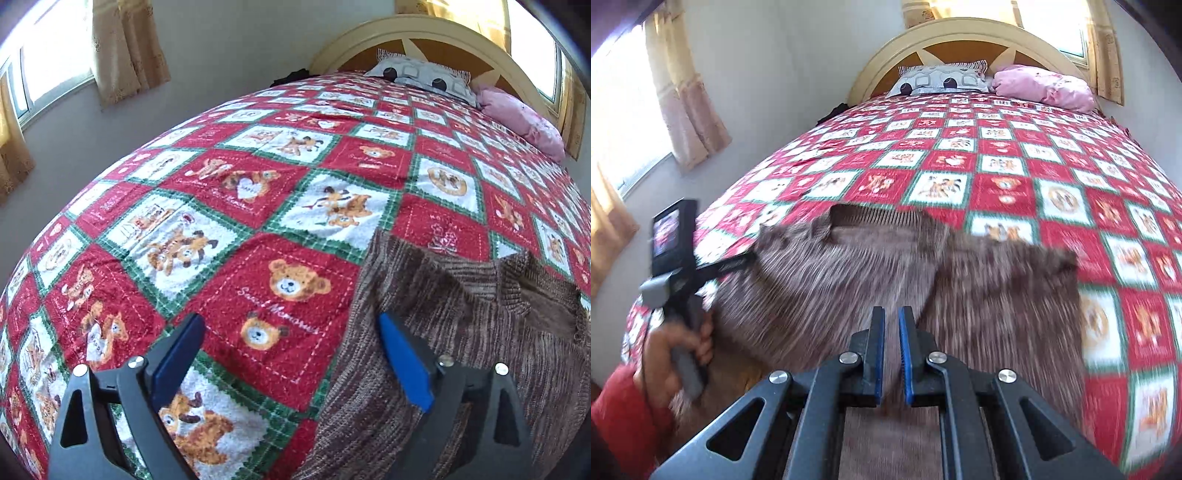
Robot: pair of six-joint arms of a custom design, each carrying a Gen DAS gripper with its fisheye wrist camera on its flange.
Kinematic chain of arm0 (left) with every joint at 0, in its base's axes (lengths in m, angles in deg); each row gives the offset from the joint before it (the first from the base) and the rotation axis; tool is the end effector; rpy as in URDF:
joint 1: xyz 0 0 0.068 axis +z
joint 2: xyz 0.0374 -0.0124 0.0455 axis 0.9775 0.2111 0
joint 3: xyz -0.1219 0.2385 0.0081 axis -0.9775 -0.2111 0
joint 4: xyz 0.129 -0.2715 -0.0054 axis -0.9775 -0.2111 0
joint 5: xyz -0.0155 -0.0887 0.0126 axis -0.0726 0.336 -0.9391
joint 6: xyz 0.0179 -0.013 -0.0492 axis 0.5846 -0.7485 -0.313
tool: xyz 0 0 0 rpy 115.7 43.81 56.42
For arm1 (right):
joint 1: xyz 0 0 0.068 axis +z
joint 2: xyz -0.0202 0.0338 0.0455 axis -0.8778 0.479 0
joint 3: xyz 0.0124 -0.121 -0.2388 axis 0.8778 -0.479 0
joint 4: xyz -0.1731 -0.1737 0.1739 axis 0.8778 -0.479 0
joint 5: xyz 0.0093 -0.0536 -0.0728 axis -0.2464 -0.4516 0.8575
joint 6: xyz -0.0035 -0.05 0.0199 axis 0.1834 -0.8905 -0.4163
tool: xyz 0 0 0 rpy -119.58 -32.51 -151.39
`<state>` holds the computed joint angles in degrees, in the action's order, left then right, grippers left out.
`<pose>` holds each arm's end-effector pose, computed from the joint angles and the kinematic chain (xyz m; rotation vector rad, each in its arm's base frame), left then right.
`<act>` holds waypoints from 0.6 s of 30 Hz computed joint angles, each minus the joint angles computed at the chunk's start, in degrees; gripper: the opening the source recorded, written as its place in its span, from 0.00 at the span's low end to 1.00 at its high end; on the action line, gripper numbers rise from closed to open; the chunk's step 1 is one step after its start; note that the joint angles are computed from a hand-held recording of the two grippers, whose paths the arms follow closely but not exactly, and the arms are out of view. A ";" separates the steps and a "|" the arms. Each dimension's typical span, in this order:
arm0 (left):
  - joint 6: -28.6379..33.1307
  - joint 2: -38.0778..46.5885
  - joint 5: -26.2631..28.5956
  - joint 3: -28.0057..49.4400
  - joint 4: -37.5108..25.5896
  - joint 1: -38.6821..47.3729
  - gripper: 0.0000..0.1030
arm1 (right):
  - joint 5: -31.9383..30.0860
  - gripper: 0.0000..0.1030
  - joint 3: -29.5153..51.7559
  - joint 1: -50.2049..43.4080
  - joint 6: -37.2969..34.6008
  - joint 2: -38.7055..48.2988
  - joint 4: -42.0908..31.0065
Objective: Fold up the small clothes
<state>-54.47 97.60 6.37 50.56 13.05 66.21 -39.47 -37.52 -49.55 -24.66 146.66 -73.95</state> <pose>0.3166 -0.0537 0.0638 -0.3028 2.4377 0.1596 0.2629 0.0573 0.0972 -0.0737 2.4055 0.2480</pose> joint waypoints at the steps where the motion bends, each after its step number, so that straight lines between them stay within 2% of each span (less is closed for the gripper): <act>1: -0.06 0.10 0.47 0.06 0.13 0.31 0.95 | 0.26 0.08 2.26 0.54 0.06 3.90 0.11; 3: 0.04 0.23 1.00 0.26 0.23 0.72 0.95 | 0.66 0.08 8.94 0.87 0.36 14.69 -0.97; 4: -0.01 0.36 0.80 0.35 0.26 0.61 0.95 | 2.75 0.08 10.48 1.77 1.49 17.92 0.45; 5: 0.00 0.44 0.48 0.42 0.27 0.45 0.95 | 4.76 0.08 9.82 2.51 2.22 18.27 3.95; 10: 0.09 -0.08 -1.39 -0.19 0.37 -0.44 0.95 | 9.66 0.08 11.38 4.34 2.94 21.02 7.46; 18: -0.12 0.07 -1.52 0.00 0.23 -0.43 0.96 | 9.66 0.08 11.10 4.05 2.66 20.89 8.31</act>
<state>-54.59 97.67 4.85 50.56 13.27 65.78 -29.81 -26.42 -45.50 -22.00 167.56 -65.64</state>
